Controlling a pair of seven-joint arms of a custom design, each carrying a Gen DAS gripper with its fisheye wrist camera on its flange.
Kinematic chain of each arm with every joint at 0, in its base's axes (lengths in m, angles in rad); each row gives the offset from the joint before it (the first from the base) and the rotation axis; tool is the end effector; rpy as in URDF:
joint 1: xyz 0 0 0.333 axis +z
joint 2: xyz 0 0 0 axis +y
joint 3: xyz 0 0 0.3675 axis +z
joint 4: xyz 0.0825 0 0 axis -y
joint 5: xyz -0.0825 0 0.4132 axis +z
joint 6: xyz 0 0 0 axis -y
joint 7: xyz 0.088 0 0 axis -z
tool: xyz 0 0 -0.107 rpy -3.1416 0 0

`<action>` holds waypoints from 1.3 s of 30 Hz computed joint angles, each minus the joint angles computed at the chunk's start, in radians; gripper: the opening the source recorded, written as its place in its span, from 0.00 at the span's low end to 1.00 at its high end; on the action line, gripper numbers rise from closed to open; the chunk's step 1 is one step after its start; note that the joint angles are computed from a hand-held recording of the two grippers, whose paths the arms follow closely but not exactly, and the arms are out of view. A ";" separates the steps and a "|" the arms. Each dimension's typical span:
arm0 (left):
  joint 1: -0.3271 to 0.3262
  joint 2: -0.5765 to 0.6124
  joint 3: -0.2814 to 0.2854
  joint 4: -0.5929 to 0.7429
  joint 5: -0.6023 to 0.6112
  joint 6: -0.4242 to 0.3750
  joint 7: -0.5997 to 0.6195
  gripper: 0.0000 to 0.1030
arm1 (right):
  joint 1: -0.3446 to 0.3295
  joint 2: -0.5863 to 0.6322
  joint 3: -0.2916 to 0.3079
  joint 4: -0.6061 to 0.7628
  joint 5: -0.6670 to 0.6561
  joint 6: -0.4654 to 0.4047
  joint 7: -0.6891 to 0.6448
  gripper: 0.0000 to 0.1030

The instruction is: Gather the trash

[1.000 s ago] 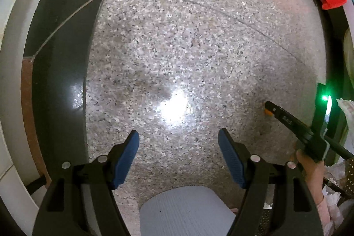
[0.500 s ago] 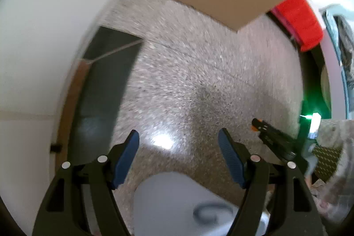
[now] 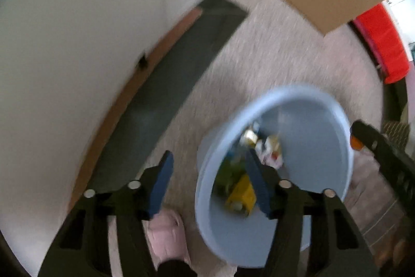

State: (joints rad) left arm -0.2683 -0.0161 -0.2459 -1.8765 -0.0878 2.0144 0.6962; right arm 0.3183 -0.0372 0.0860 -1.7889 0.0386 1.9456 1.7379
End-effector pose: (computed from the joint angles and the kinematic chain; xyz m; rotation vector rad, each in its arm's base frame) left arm 0.5191 -0.3002 0.5705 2.5501 -1.7057 0.2459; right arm 0.5476 0.2381 0.6220 -2.3116 1.8389 -0.0934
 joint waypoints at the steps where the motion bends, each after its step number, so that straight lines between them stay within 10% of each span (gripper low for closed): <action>1: -0.001 -0.002 -0.001 -0.015 -0.024 -0.003 -0.005 0.40 | 0.003 -0.010 0.003 -0.026 0.002 -0.008 -0.005 0.28; 6: -0.004 -0.026 -0.002 -0.116 -0.100 0.081 -0.001 0.14 | 0.006 -0.032 0.002 -0.074 0.021 -0.005 -0.009 0.28; 12: -0.005 -0.037 -0.006 -0.132 -0.079 0.103 -0.003 0.13 | 0.001 -0.039 -0.007 -0.086 0.033 0.026 -0.034 0.29; 16: -0.005 -0.032 -0.008 -0.130 -0.071 0.110 0.000 0.13 | 0.001 -0.048 -0.004 -0.106 0.008 0.050 -0.015 0.61; 26: -0.007 -0.045 -0.014 -0.142 -0.037 0.127 -0.032 0.13 | -0.003 -0.071 -0.004 -0.119 -0.024 0.111 -0.054 0.61; 32: -0.012 -0.043 -0.017 -0.119 -0.034 0.077 -0.057 0.15 | 0.003 -0.140 0.000 -0.160 -0.081 0.113 -0.045 0.61; 36: -0.023 -0.067 -0.032 -0.084 0.029 0.007 -0.080 0.42 | 0.005 -0.214 0.003 -0.189 -0.124 0.138 -0.037 0.61; 39: -0.037 -0.133 -0.056 -0.054 0.086 -0.037 -0.116 0.42 | 0.014 -0.311 0.002 -0.191 -0.130 0.122 -0.043 0.61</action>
State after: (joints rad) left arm -0.3049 -0.1494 -0.3020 -1.9305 -0.0018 1.9778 0.5806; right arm 0.3323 -0.3484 0.0883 -1.9798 -0.0912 2.0672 1.6948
